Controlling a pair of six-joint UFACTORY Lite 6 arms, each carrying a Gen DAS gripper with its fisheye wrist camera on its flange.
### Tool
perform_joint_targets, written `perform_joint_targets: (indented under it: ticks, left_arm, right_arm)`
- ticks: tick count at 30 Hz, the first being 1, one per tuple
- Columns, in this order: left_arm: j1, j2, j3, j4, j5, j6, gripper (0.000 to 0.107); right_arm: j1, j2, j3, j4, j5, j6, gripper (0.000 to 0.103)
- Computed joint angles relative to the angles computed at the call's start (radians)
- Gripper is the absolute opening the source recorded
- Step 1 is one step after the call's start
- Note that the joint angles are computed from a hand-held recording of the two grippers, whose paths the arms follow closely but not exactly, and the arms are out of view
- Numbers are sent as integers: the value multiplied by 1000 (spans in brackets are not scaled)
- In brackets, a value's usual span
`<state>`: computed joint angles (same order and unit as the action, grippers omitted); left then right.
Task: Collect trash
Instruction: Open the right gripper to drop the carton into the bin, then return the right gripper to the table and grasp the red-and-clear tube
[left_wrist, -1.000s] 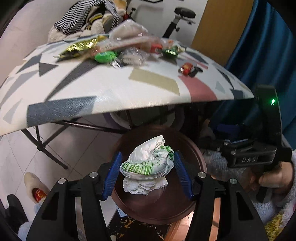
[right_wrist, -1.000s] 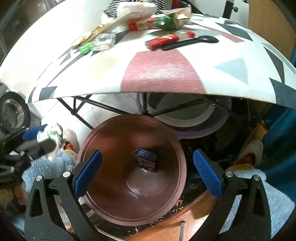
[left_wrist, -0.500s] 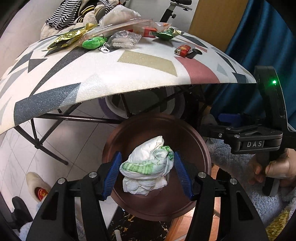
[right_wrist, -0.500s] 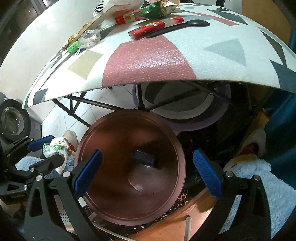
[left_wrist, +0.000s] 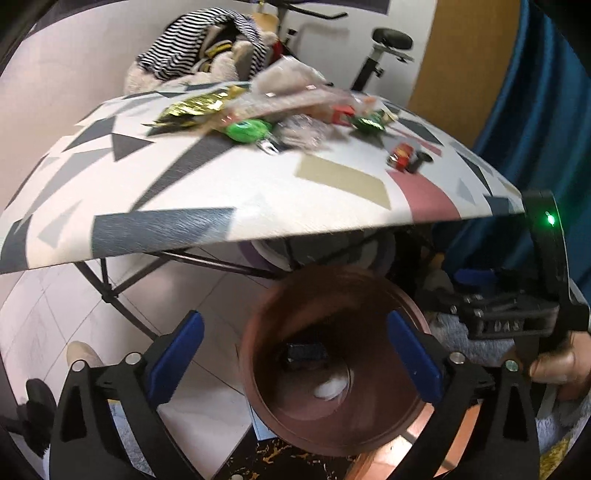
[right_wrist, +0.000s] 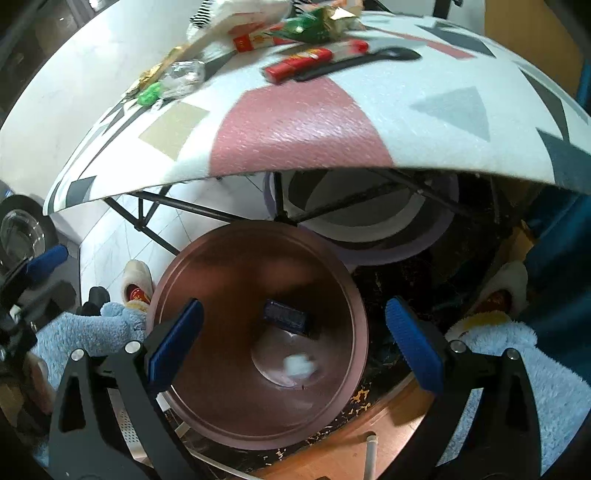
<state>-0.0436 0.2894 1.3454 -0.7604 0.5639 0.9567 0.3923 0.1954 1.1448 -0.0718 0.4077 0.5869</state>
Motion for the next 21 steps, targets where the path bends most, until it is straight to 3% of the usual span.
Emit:
perform_joint_targets:
  ticks: [6, 12, 15, 21]
  left_arm:
    - [14, 0, 35, 7, -22, -12, 97]
    - [15, -35, 55, 66, -75, -29, 97]
    - [26, -30, 103, 83, -76, -32, 97]
    - [92, 48, 304, 10, 28, -16, 97]
  right_arm:
    - [35, -7, 33, -101, 12, 52, 97]
    - [16, -86, 17, -61, -30, -89, 97]
    - [-13, -110, 38, 57, -18, -236, 97]
    - [-39, -130, 111, 75, 39, -391, 97]
